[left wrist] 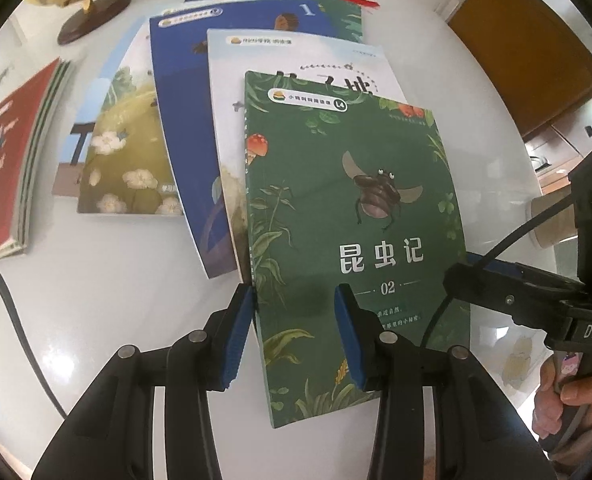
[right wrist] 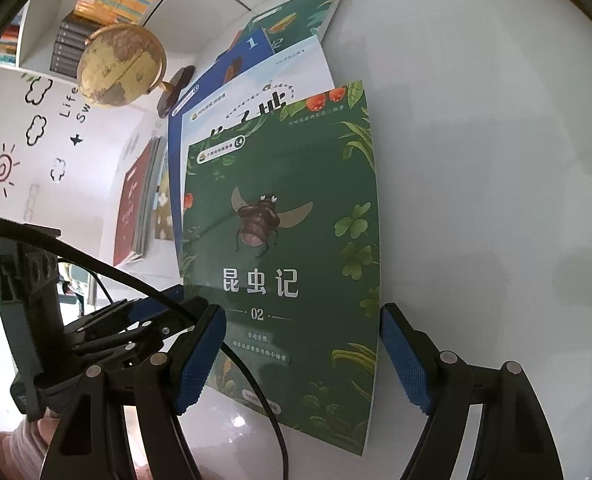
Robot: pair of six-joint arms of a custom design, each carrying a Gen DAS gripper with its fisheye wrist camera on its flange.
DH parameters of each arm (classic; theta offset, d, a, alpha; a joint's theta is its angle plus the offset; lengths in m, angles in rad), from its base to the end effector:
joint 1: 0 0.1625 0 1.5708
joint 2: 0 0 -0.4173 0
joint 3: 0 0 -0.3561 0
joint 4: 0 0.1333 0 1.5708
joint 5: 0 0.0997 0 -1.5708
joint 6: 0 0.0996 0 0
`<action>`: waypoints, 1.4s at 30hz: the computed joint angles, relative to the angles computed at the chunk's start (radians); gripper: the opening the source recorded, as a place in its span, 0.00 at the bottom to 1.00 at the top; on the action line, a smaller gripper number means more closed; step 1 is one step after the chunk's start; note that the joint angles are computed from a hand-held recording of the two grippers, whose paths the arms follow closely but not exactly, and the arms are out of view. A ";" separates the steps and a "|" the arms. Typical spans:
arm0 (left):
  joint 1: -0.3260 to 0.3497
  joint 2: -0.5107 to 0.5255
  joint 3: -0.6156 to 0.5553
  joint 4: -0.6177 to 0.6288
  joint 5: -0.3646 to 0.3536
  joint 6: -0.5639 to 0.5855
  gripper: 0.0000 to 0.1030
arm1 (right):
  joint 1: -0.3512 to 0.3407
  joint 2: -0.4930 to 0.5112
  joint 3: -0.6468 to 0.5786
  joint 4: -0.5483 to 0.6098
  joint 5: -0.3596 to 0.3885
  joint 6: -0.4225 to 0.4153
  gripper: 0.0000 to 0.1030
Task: Organize books
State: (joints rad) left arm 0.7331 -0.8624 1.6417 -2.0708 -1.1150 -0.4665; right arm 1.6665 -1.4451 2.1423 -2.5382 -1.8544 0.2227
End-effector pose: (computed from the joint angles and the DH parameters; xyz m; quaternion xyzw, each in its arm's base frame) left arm -0.3244 -0.5305 0.1157 0.2089 0.9423 -0.0280 0.2601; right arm 0.1477 -0.4348 0.2823 -0.0812 -0.9778 0.1539 0.1171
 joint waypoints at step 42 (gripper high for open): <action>0.085 -0.144 0.075 -0.074 -0.145 -0.063 0.37 | -0.003 -0.029 0.102 -0.101 0.090 -0.018 0.43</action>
